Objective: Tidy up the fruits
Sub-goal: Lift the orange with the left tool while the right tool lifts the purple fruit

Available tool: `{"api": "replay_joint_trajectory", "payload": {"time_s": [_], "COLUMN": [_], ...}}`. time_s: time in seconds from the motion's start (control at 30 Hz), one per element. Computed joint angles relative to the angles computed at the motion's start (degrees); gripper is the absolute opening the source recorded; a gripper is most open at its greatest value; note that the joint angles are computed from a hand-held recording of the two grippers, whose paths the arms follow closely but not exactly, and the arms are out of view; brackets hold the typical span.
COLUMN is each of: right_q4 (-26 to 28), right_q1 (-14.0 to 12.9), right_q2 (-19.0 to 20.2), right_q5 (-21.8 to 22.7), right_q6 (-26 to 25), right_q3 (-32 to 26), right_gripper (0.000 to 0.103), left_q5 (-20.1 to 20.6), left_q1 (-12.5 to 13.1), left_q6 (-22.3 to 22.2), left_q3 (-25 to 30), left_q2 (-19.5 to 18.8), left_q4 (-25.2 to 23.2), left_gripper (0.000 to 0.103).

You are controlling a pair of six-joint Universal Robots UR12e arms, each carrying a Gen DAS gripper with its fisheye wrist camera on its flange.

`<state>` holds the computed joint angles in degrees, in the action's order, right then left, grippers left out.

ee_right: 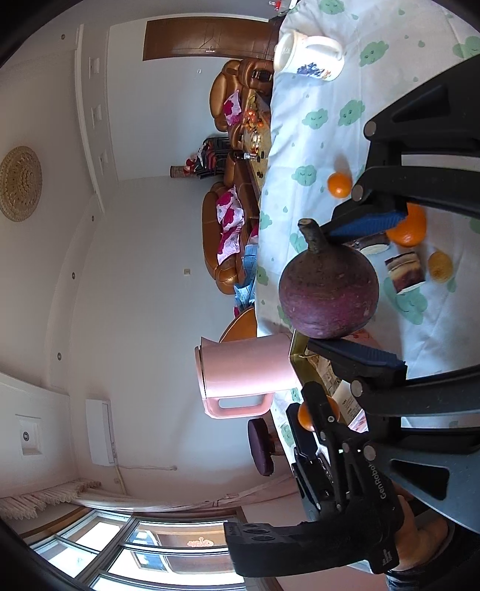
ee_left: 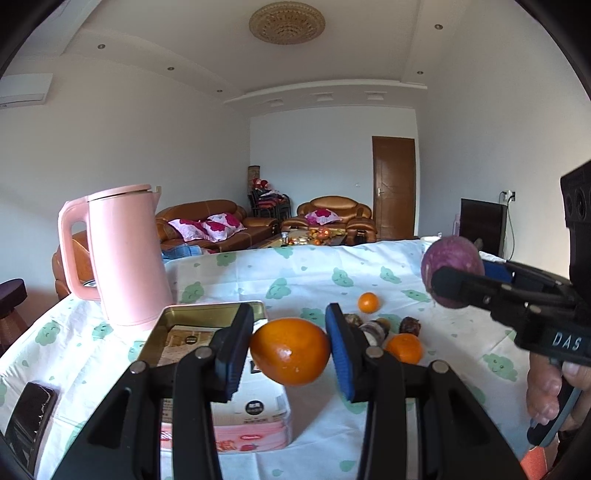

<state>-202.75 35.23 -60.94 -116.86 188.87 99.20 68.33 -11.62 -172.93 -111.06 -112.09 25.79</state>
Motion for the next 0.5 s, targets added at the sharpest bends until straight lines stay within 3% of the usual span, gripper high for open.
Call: {"api": "replay_joint_trajectory", "payload": {"time_s": [0.5], "right_q4": [9.3], "right_q1": [-2.7], "right_q2": [1.4], "right_q5": [5.5], "right_q6": [1.1], "right_q3": [-7.1], "right_gripper": [0.052], "left_q5": [2.3], "left_q1": [2.0], "left_q6": [0.1], "left_q3": [4.3], "left_q2": [-1.8], "left_q4": [-7.7], "left_gripper": [0.042]}}
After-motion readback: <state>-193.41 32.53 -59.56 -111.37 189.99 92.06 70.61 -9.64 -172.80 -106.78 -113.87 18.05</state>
